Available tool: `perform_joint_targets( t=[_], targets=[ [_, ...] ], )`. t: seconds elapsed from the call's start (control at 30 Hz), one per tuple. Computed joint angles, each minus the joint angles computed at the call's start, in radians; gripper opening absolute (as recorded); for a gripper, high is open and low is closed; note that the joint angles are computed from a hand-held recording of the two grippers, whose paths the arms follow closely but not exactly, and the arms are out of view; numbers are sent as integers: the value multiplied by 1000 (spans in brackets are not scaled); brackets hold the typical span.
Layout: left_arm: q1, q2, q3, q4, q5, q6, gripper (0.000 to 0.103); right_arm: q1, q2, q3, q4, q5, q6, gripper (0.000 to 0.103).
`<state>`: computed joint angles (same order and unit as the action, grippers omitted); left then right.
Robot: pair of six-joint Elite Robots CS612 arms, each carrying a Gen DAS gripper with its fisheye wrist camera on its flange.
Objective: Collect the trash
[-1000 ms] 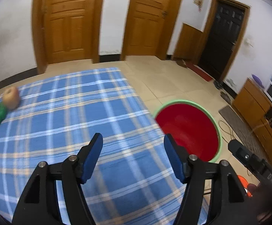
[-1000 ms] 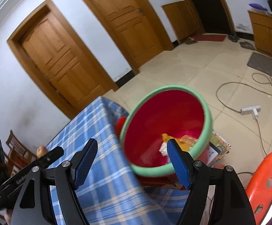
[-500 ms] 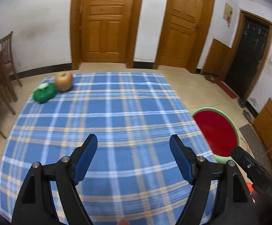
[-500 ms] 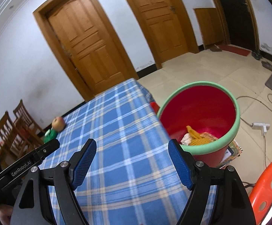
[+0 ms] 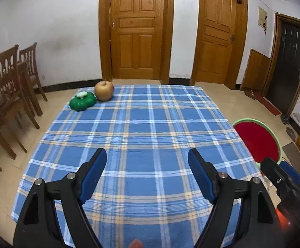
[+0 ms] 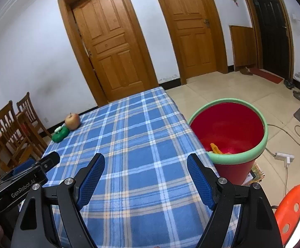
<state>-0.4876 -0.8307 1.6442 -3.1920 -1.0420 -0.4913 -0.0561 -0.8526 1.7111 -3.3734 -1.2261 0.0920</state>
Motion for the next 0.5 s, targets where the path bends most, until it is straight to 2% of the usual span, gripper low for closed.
perform_joint_targets(
  t=[0.5],
  targets=[
    [4, 3, 9, -7, -8, -22, 80, 4, 4, 6, -30, -13, -6, 83]
  ],
)
